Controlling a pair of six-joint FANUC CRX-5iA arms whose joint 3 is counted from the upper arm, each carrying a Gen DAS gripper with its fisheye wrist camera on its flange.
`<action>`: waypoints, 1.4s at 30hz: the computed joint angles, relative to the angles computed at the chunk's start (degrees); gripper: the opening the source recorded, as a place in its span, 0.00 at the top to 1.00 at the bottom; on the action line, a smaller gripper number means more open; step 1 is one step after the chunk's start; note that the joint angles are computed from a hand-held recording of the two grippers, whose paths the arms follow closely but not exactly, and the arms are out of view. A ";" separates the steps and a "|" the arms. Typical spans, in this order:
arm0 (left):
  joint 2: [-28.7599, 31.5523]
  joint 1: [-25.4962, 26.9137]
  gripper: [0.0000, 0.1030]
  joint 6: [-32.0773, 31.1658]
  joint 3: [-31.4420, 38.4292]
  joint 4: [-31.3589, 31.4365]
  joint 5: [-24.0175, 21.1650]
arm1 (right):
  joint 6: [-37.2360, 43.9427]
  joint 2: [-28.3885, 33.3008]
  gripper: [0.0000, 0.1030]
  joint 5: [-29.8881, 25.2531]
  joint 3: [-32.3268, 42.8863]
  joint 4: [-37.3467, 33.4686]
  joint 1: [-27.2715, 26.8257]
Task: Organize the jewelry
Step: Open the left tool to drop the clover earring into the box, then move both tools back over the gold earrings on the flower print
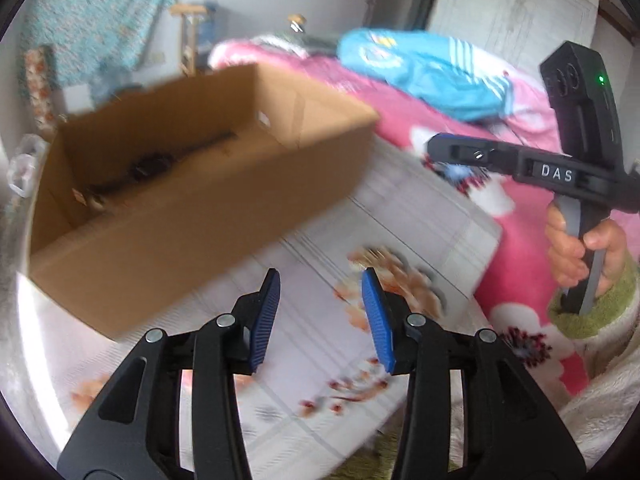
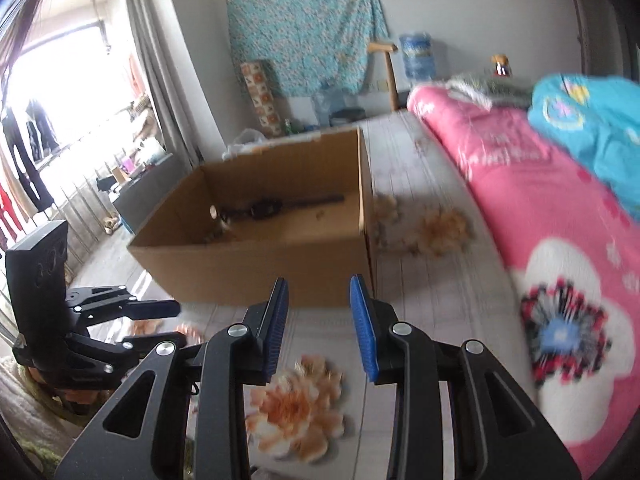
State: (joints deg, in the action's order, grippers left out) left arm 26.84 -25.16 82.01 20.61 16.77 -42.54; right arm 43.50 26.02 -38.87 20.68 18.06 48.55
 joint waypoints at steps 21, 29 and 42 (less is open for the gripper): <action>15.58 -6.07 0.76 4.23 23.15 -14.03 -13.35 | -4.81 3.25 0.77 -6.51 -1.45 -1.16 1.43; 16.44 -6.97 0.87 4.73 25.72 -16.62 -15.91 | -6.20 2.37 0.77 -4.95 -3.36 0.05 1.41; 14.27 -5.46 0.87 4.53 21.21 -12.93 -13.13 | -6.08 2.14 0.77 -4.40 -3.65 1.47 1.54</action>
State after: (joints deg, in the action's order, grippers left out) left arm 41.11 -30.61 86.53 41.82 3.84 -55.66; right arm 37.42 28.16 -43.26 17.03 19.53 50.09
